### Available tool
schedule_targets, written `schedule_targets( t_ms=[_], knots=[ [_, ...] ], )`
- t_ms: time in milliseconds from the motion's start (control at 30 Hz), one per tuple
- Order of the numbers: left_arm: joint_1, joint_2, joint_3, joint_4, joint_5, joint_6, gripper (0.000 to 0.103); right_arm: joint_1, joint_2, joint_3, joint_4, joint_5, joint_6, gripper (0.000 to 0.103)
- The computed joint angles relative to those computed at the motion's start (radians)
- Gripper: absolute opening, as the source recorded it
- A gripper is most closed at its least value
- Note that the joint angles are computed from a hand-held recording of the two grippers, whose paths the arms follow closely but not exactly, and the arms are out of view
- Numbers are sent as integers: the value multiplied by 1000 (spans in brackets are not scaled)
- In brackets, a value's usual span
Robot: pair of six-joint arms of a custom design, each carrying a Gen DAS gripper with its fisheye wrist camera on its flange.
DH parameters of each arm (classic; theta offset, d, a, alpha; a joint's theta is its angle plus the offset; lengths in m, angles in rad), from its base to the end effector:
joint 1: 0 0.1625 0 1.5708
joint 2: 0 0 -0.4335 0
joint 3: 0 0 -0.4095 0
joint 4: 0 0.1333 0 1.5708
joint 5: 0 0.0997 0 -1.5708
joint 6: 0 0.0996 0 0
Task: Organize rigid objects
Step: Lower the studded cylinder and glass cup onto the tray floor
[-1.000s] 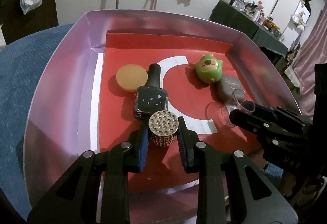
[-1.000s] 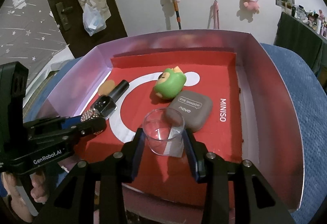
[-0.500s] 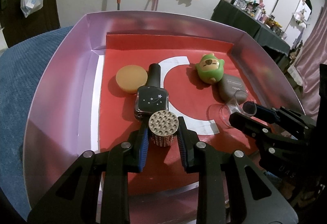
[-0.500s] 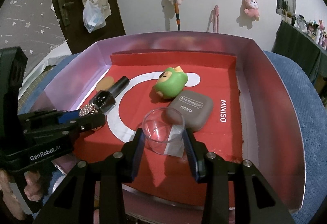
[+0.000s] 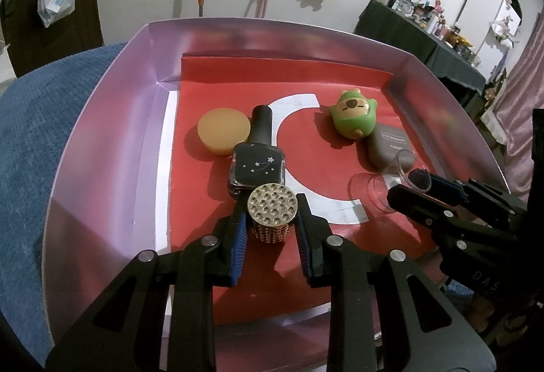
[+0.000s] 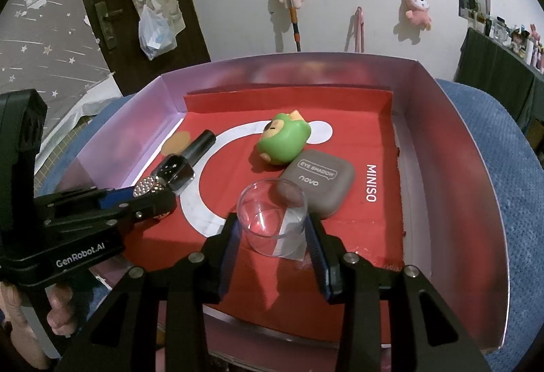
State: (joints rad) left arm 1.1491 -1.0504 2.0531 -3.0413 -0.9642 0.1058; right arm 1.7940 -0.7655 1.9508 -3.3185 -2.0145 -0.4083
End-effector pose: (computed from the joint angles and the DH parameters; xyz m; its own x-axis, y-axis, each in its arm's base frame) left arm -0.0565 -0.5903 0.1654 -0.8115 0.1872 -0.5536 0.4536 0.7991 -0.3947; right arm 0.2209 -0.5640 0.0605 -0.7805 -0.3062 0.5450 -0.5417 0.7664 -0.3452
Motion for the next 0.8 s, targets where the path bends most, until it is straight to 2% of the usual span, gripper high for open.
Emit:
schedule_targets(
  t_ms=[233,433,567,800],
  knots=[
    [4,-4,-1,7,0,-3,25,1,-1,0,-2,-2,0,42],
    [-11,-5,14,-8,32,8,25,0,-7,7,-8,1,0,43],
    [-20,-7,26,-25,50,9,25,2,-11,15,-24,7,-6,51],
    [-40,-18,57,-73,89,19,25,11,-28,35,-43,15,-10,55]
  ],
)
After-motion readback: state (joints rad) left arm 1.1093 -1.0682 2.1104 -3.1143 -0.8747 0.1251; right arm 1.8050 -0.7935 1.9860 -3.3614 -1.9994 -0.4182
